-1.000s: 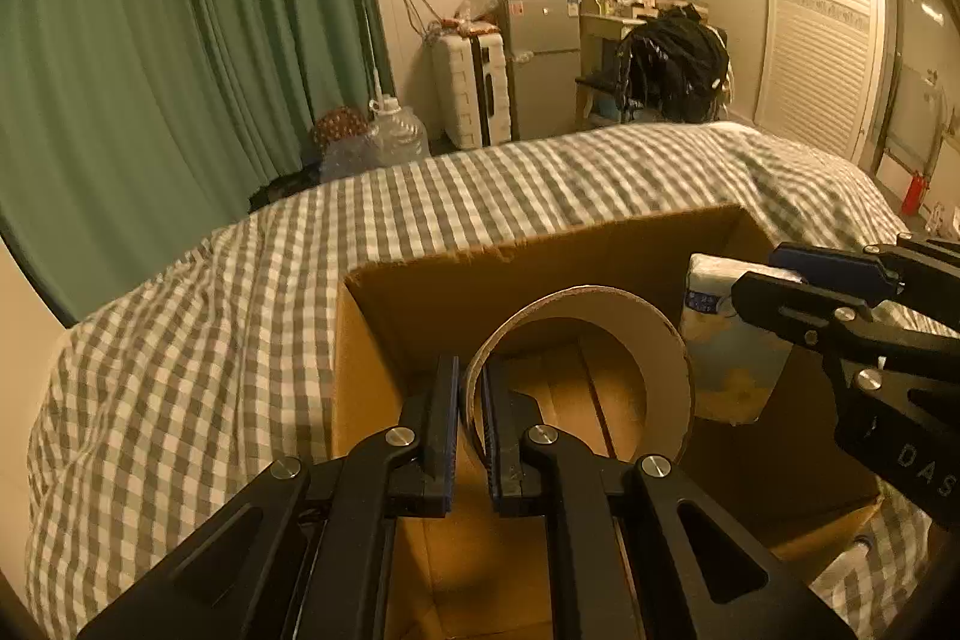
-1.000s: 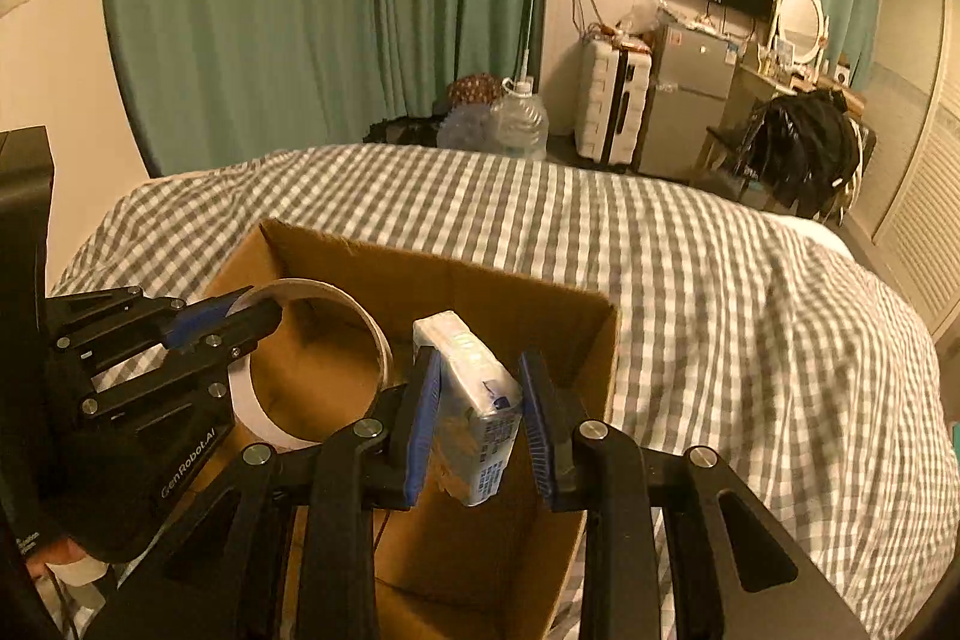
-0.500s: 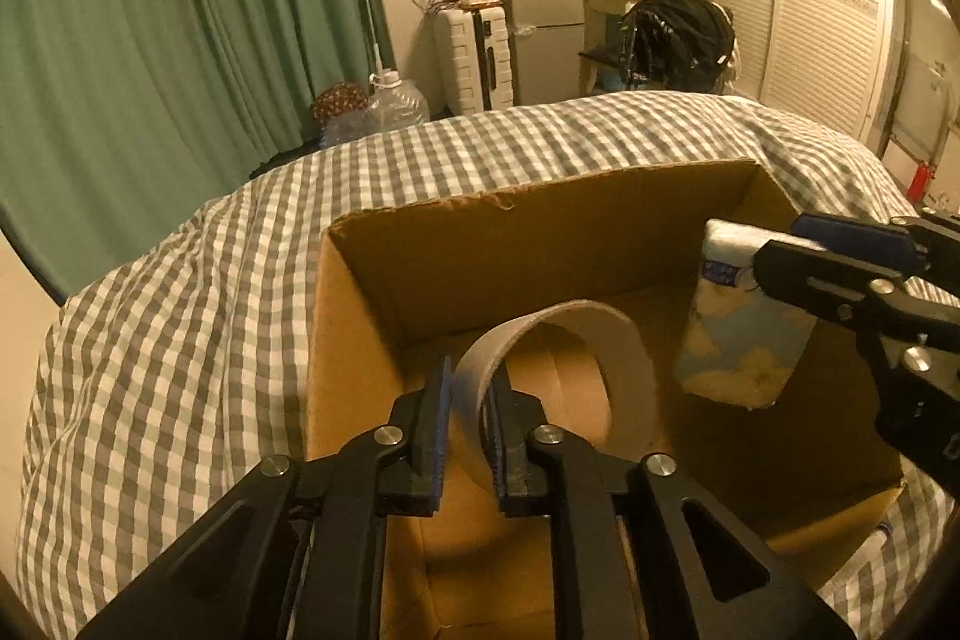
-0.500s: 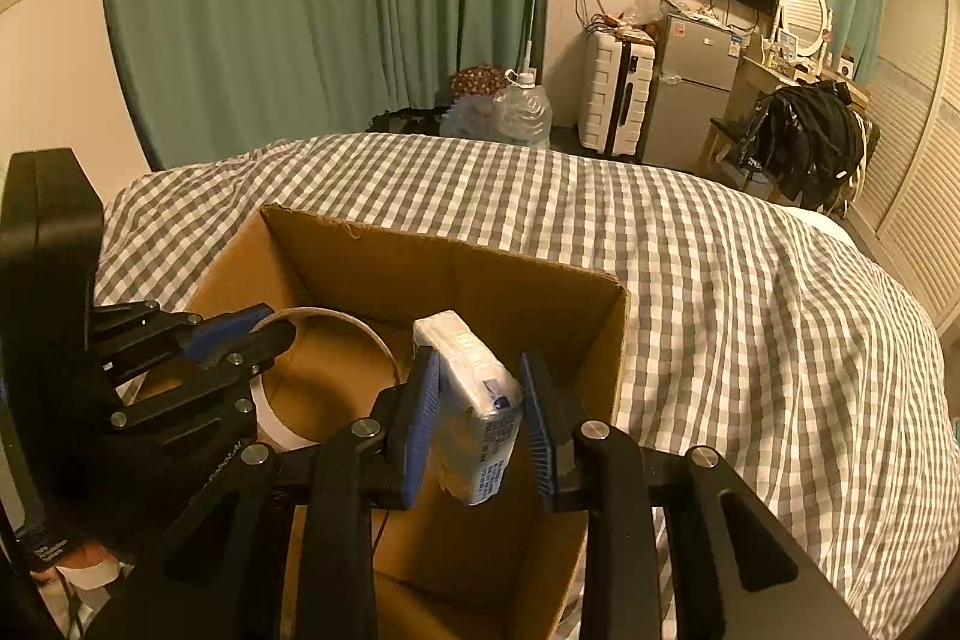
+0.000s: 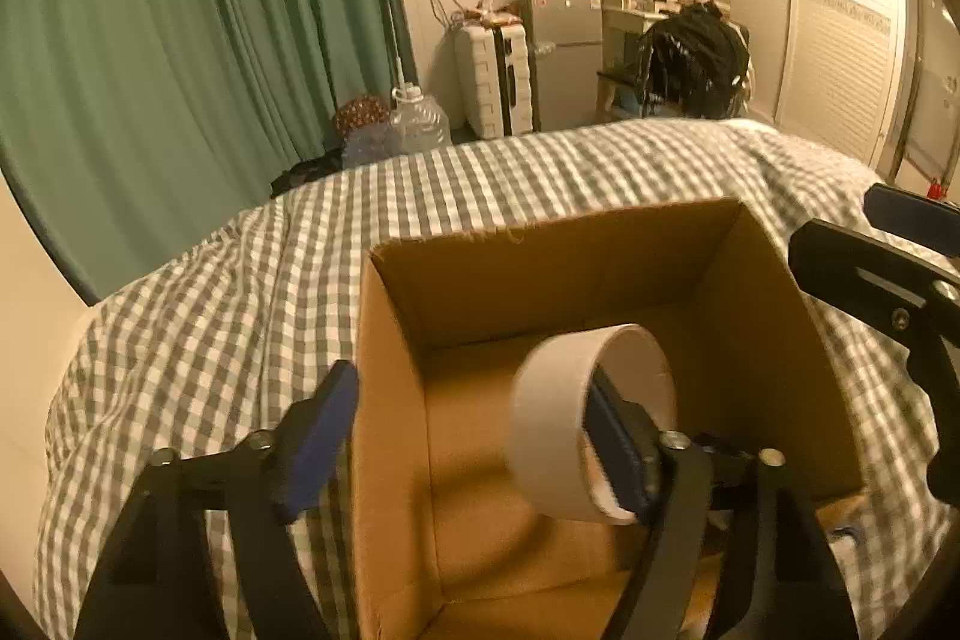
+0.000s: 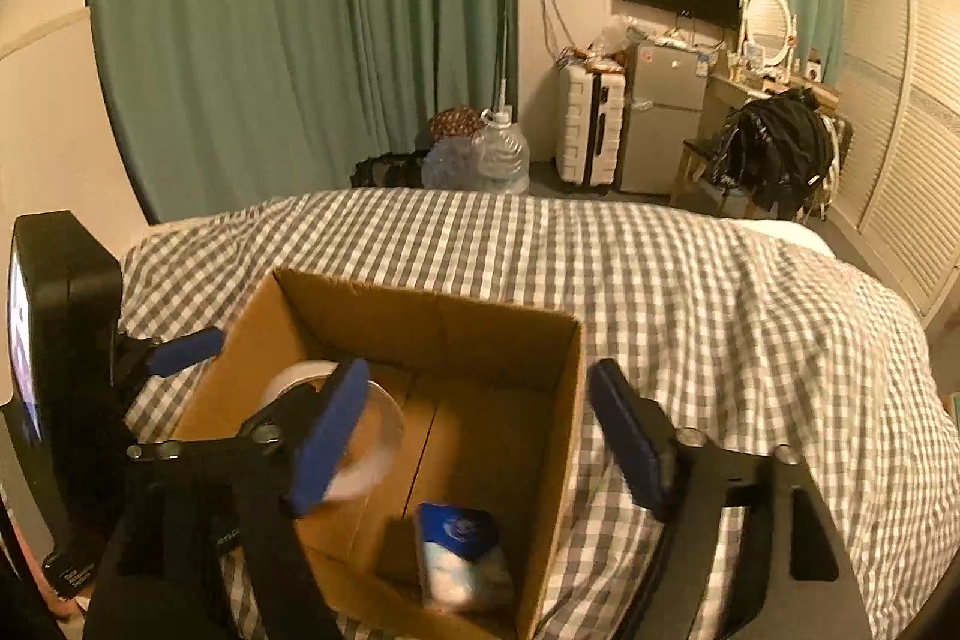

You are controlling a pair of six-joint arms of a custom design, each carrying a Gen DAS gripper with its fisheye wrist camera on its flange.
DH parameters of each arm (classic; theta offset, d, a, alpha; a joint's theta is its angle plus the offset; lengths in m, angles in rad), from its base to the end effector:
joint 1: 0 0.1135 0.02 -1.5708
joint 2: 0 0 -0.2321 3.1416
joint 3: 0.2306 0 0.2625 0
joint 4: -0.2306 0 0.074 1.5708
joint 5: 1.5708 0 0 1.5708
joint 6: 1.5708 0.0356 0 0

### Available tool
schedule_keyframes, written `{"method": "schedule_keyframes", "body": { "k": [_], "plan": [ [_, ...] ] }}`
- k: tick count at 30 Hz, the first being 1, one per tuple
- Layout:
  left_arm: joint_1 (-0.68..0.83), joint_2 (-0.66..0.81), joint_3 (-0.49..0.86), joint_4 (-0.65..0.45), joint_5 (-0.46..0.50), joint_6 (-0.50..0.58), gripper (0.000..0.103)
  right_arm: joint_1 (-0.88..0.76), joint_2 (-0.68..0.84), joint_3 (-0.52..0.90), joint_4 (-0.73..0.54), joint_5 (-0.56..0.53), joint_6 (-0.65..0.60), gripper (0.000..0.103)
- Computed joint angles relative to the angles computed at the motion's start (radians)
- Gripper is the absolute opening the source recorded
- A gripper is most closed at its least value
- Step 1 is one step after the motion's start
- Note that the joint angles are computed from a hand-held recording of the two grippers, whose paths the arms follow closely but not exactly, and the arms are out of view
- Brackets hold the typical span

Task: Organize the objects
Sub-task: 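Carry tape roll and tissue pack into the box and open both tools, then grasp the white cylindrical bottle with the left tool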

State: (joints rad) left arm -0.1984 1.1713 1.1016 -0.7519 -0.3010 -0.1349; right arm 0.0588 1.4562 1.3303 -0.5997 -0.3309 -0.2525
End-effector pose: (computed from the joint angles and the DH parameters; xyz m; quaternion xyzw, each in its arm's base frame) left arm 0.2593 -0.0414 0.2903 -0.0256 0.9214 0.0776 0.3799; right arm 0.3338 0.0312 0.3001 -0.2062 0.8782 0.1104 0.4172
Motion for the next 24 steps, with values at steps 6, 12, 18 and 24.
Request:
{"method": "schedule_keyframes", "body": {
  "k": [6, 12, 18, 24],
  "plan": [
    [-0.031, -0.058, 0.065, -0.112, -0.012, -0.001, 0.095, -0.039, -0.111, -0.004, -0.043, -0.032, 0.007, 0.088],
    [0.017, -0.056, 0.128, -0.241, 0.143, -0.003, 0.097, -0.105, -0.224, 0.014, -0.13, -0.073, -0.022, 0.09],
    [-0.02, -0.111, 0.076, -0.281, 0.114, -0.067, 0.097, -0.171, -0.314, 0.002, -0.2, -0.106, -0.067, 0.09],
    [-0.095, -0.253, 0.016, -0.348, 0.027, -0.099, 0.097, -0.233, -0.395, -0.04, -0.263, -0.139, -0.108, 0.09]
  ]
}}
